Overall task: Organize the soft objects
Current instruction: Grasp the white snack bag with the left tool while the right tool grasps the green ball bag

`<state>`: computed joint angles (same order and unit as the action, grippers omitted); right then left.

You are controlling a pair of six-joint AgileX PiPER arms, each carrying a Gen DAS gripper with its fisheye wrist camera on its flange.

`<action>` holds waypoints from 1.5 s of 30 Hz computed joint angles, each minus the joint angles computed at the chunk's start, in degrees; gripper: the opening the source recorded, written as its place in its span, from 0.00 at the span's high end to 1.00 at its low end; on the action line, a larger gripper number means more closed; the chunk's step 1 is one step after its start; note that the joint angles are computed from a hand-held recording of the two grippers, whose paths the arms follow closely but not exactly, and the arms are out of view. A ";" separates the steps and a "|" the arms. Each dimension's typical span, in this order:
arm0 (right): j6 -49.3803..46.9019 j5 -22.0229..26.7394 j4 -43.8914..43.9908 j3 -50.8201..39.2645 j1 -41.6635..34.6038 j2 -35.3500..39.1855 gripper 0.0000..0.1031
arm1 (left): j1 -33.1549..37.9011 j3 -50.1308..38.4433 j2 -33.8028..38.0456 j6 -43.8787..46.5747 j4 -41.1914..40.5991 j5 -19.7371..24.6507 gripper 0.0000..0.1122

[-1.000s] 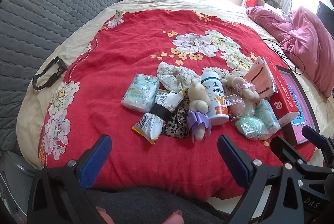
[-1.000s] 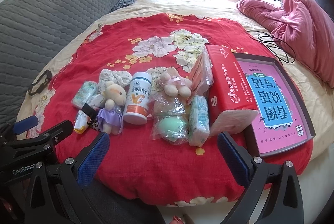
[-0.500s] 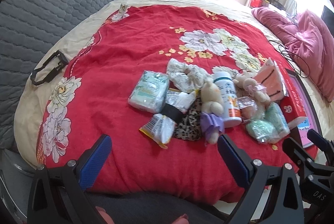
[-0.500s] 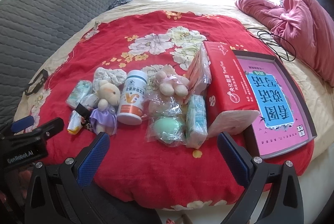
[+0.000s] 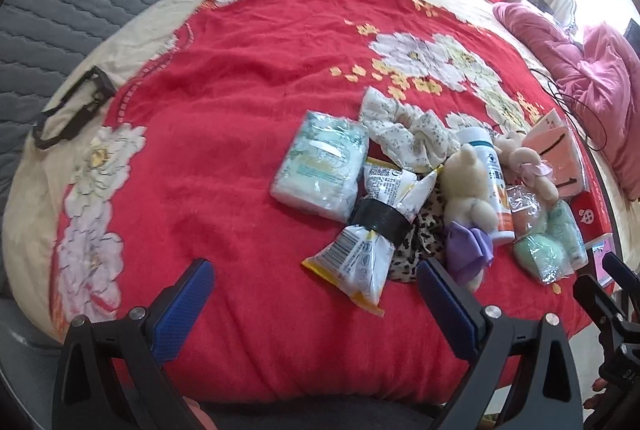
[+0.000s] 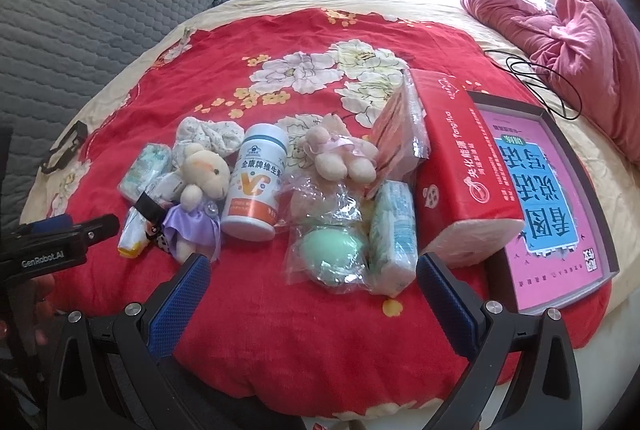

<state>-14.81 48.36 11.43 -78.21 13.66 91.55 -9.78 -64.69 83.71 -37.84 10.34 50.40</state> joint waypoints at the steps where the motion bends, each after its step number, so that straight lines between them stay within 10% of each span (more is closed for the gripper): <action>1: 0.10 -0.25 0.07 -0.06 0.10 0.27 0.00 | 0.28 -0.25 0.68 1.29 -0.81 -0.51 0.10; 12: -2.90 -0.03 2.54 -0.82 -2.21 1.27 0.00 | 2.98 -1.73 7.60 13.00 -10.63 -4.42 0.41; 25: -4.33 -3.86 -7.23 0.40 4.33 4.67 0.04 | 4.48 -1.19 8.56 19.11 -15.41 -7.99 0.53; 28: -2.76 -6.25 -12.26 1.28 6.13 5.58 0.08 | 6.20 -0.59 8.19 22.63 -19.79 -8.73 0.58; 34: 1.77 -6.23 -22.08 -0.07 8.32 10.16 0.49 | 6.77 -0.40 7.99 24.00 -21.68 -8.93 0.60; 45: -13.41 1.72 0.87 -4.66 0.41 8.08 0.54 | 4.96 0.17 4.60 21.19 -21.44 -7.63 0.64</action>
<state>-28.22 50.08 12.30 -82.86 14.07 99.63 -4.82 -64.52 88.31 -16.65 -11.10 42.76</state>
